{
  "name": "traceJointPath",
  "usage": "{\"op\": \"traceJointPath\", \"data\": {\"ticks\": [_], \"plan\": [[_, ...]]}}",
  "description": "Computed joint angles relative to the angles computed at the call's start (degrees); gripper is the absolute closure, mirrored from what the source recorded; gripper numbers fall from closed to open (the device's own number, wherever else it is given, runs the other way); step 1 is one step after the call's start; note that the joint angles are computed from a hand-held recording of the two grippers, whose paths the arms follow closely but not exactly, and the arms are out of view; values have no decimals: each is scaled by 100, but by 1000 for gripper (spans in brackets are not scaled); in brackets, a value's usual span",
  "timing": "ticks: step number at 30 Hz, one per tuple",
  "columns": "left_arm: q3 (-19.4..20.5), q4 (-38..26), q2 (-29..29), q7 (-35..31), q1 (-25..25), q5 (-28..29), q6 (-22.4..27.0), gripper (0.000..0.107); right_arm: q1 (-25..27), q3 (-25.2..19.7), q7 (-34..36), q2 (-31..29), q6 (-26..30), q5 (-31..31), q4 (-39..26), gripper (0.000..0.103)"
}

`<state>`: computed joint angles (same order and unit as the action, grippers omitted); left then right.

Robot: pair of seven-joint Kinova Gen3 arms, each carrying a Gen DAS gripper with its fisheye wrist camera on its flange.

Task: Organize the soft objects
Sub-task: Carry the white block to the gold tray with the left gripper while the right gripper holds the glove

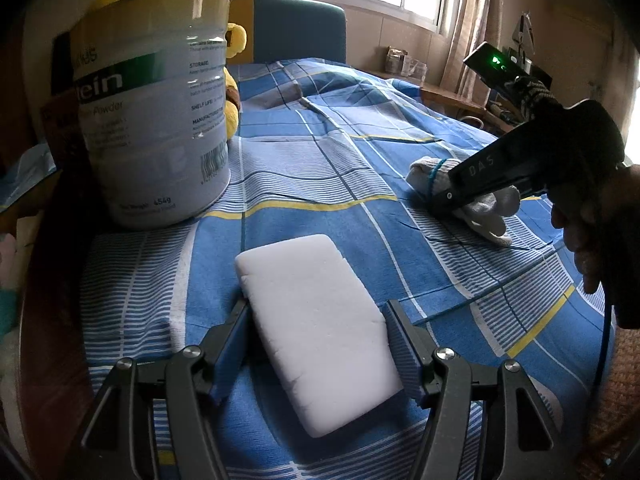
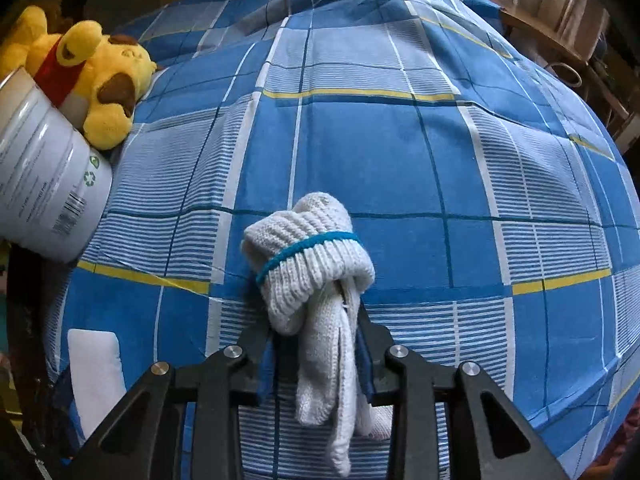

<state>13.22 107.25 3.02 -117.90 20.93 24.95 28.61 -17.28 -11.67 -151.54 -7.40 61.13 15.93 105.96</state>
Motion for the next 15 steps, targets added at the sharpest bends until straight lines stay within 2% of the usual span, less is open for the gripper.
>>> {"op": "traceJointPath", "data": {"ticks": [5, 9, 15], "plan": [[-9, -61, -3, 173, 31, -185, 88, 43, 14, -4, 48, 15, -28, 129, 37, 69], [-22, -225, -3, 313, 46, -383, 370, 46, 45, 30, 104, -54, -155, 2, 141, 69], [-22, -302, -161, 523, 117, -707, 637, 47, -55, -136, 79, 44, 41, 365, 63, 69]]}}
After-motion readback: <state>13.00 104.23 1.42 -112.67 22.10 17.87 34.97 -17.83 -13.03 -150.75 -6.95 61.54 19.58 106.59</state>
